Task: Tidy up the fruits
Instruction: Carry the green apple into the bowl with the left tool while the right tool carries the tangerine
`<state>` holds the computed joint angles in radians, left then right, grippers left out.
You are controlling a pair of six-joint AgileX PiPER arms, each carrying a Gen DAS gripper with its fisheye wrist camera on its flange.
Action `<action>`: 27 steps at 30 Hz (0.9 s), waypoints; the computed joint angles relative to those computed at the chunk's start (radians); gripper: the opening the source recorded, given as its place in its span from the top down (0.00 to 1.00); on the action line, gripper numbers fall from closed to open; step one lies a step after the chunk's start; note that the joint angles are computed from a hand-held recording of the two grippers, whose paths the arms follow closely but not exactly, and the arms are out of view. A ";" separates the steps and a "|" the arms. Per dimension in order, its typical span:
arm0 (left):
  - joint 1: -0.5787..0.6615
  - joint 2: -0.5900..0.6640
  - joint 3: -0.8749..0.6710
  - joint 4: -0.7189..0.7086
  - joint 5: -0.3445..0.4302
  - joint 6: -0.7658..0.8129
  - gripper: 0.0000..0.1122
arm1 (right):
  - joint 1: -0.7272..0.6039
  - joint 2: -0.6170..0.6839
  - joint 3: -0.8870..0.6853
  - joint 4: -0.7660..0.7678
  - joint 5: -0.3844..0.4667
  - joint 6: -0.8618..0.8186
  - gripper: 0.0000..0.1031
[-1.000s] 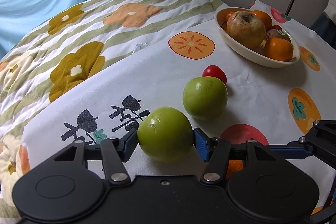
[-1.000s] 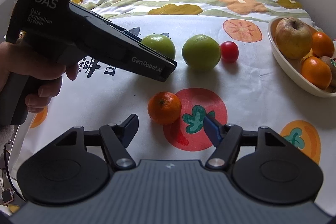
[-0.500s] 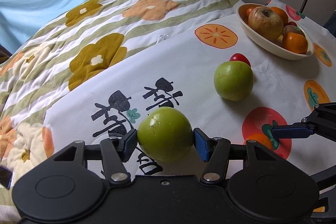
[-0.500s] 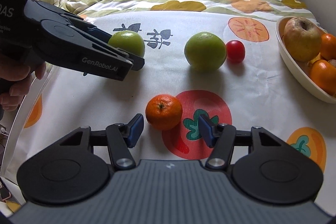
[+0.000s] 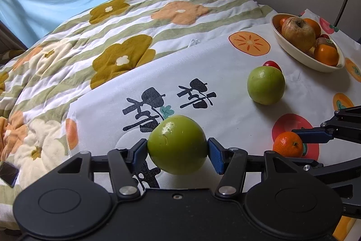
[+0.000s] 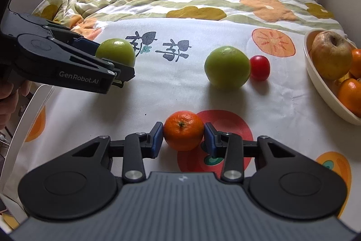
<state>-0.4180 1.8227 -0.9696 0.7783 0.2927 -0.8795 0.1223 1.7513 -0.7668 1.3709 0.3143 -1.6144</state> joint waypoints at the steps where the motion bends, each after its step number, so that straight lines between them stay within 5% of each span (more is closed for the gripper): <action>1: -0.006 -0.010 0.011 0.047 0.001 -0.054 0.45 | -0.007 -0.006 0.003 0.002 0.007 -0.003 0.48; 5: -0.039 -0.057 0.039 0.191 0.026 -0.232 0.45 | -0.049 -0.032 0.006 0.004 0.043 -0.014 0.48; 11: -0.155 -0.114 0.036 0.311 0.175 -0.445 0.45 | -0.170 -0.077 -0.022 -0.096 0.146 0.034 0.48; 27: -0.494 -0.058 -0.234 0.204 0.711 -0.636 0.45 | -0.556 -0.009 -0.314 -0.359 0.524 0.037 0.48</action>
<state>-0.9119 1.7651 -1.2037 0.9823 1.0042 -1.5159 -0.4338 1.7424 -1.0807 1.0119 0.8387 -1.5772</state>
